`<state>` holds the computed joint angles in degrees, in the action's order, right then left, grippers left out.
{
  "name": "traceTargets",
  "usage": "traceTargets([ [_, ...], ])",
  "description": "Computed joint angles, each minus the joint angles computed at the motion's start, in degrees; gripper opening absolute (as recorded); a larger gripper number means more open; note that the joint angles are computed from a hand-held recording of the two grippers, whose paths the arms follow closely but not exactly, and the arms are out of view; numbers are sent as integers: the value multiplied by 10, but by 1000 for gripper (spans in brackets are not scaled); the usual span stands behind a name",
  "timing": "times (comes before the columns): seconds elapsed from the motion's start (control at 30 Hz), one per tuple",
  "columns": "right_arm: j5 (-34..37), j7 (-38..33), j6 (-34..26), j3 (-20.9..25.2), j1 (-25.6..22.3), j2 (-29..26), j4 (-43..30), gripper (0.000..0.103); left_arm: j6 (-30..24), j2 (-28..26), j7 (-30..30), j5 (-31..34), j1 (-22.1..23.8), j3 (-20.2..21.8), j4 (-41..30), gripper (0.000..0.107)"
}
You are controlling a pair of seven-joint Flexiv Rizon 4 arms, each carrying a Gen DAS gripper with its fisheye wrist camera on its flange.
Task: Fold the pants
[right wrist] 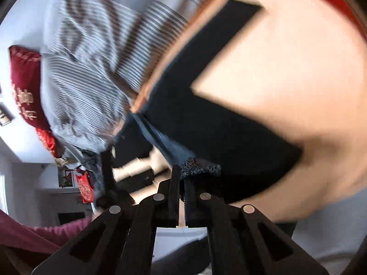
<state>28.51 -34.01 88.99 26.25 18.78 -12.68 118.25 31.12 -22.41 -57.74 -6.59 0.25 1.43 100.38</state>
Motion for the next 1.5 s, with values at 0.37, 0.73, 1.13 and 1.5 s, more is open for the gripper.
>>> traceTargets([
  [0.37, 45, -294, -221, -59, -158, -114, -245, 3, 10, -101, -145, -32, -41, -25, -174, 85],
  [0.73, -35, -252, -386, -129, -174, -303, -419, 6, 11, -203, -258, 34, -84, 1, -309, 85],
  [1.13, -147, -194, -395, -151, -148, -202, -317, 27, -6, -222, -296, 83, -110, 9, -335, 85],
  [1.5, -151, -195, -413, -154, -127, -193, -249, 0, -7, -209, -297, 105, -114, 14, -317, 90],
])
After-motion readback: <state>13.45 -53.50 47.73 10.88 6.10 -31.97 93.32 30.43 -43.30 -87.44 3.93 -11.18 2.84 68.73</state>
